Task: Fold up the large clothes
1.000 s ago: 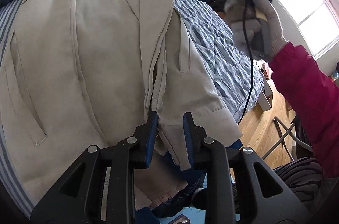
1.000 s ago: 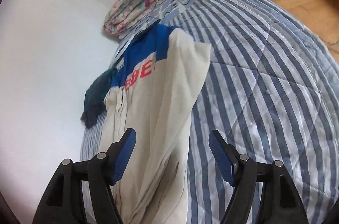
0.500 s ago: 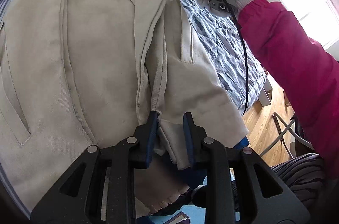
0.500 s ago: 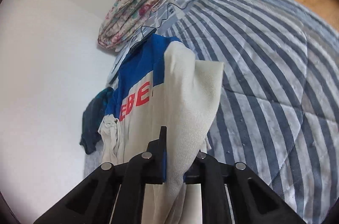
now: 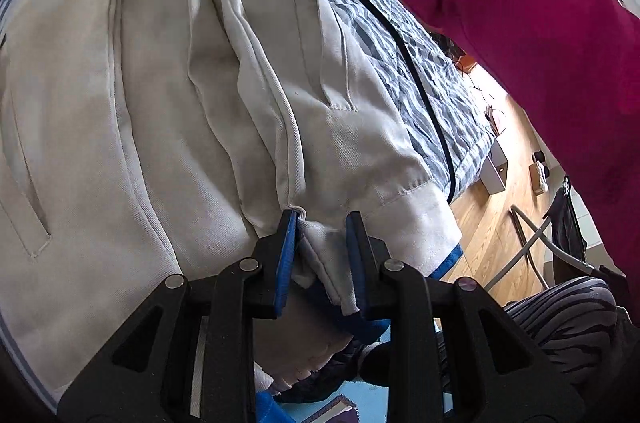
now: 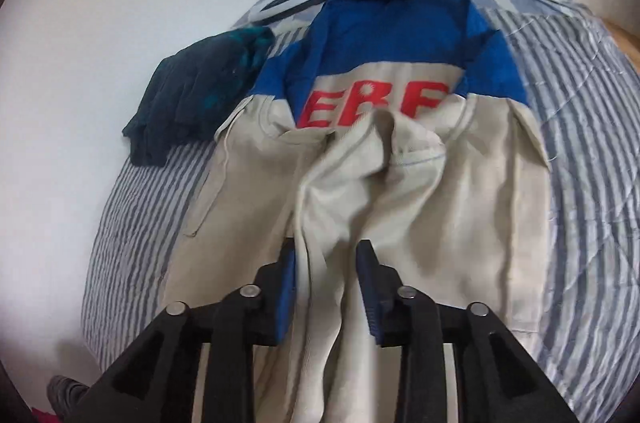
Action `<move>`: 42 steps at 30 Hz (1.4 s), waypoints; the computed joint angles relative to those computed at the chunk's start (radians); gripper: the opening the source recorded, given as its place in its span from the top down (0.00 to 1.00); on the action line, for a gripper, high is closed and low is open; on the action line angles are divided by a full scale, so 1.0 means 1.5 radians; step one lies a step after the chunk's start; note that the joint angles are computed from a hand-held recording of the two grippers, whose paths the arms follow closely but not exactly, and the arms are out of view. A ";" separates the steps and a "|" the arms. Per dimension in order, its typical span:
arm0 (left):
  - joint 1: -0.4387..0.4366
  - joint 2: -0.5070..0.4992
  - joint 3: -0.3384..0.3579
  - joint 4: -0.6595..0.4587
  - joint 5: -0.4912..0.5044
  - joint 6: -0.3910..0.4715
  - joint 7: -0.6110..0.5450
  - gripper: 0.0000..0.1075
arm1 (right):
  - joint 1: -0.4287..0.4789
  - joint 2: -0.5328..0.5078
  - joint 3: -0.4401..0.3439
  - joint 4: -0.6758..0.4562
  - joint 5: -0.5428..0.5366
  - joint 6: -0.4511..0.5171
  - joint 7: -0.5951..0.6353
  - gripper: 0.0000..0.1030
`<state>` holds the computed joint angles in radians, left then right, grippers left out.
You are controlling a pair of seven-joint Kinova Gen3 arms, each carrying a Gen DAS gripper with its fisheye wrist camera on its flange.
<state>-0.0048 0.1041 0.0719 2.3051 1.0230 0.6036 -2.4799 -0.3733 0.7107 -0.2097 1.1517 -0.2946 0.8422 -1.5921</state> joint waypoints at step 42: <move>-0.045 -0.021 -0.036 0.029 0.022 0.067 -0.095 0.78 | -0.138 0.083 0.119 -0.224 0.239 0.223 -0.126 0.63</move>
